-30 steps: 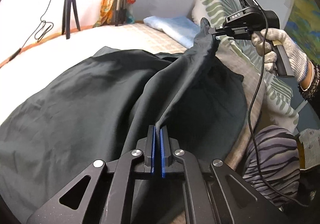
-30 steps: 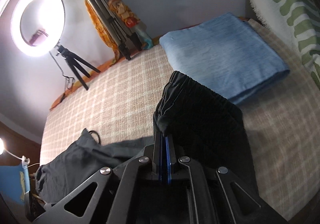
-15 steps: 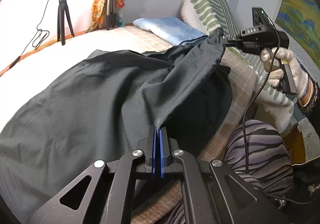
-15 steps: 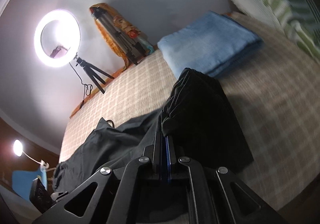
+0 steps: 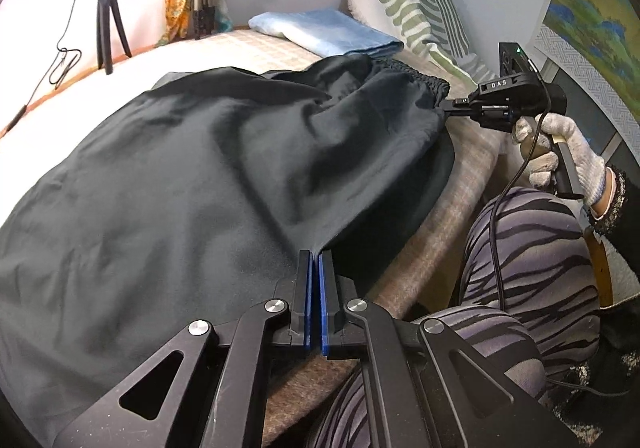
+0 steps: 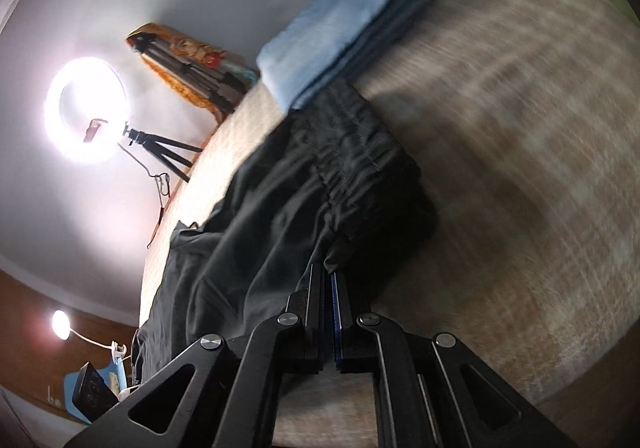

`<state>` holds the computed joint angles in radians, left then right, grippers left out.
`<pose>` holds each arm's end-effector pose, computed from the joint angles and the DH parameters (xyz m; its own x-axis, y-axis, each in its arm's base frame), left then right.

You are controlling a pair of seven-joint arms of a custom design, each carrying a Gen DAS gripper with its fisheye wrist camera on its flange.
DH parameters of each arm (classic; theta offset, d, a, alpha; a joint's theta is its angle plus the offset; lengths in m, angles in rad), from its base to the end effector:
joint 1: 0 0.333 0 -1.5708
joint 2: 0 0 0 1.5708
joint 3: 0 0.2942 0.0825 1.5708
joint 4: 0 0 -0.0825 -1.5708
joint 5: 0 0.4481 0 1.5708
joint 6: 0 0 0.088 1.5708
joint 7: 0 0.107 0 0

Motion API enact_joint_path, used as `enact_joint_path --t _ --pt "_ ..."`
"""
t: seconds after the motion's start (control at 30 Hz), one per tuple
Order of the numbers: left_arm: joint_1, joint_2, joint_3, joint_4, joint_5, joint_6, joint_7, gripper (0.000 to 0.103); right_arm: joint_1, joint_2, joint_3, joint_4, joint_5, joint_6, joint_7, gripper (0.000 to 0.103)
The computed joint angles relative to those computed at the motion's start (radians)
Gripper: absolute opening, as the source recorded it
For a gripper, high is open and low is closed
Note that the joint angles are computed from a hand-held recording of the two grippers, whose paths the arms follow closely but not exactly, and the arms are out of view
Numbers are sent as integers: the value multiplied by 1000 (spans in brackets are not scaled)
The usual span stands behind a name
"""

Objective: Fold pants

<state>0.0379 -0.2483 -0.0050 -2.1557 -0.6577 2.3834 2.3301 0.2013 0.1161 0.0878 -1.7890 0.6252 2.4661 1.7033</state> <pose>0.5857 0.0132 0.5154 -0.4017 -0.8936 0.2004 -0.7544 0.1988 -0.6256 0.6696 0.1959 0.5028 -0.0736 -0.7909 -0.6075 -0.8943 0.3219 -0.3107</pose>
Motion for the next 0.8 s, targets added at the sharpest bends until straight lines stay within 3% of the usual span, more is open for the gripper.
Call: enact_joint_path --t 0.1,0.2,0.23,0.43,0.6,0.73,0.8 --pt "1 2 1 1 -2 -2 -8 1 -5 -10 -3 -19 19 -1 -6 12" --pt "3 4 2 2 -4 -11 -19 1 -4 -33 -11 -54 7 36 13 54" --pt "4 5 2 3 -3 -15 -23 1 -4 -36 -14 -62 1 50 27 56" --pt "4 -2 -2 -2 9 -20 -30 1 -15 -20 -8 -79 162 130 -50 56" --pt "3 -9 0 -6 12 -18 -33 1 -21 28 8 -37 221 183 -65 56" --pt "4 -9 1 -8 13 -13 -40 1 -25 59 17 -12 187 199 -11 30" --pt "4 -7 2 -6 10 -14 -42 1 -24 58 24 -18 171 226 13 25"
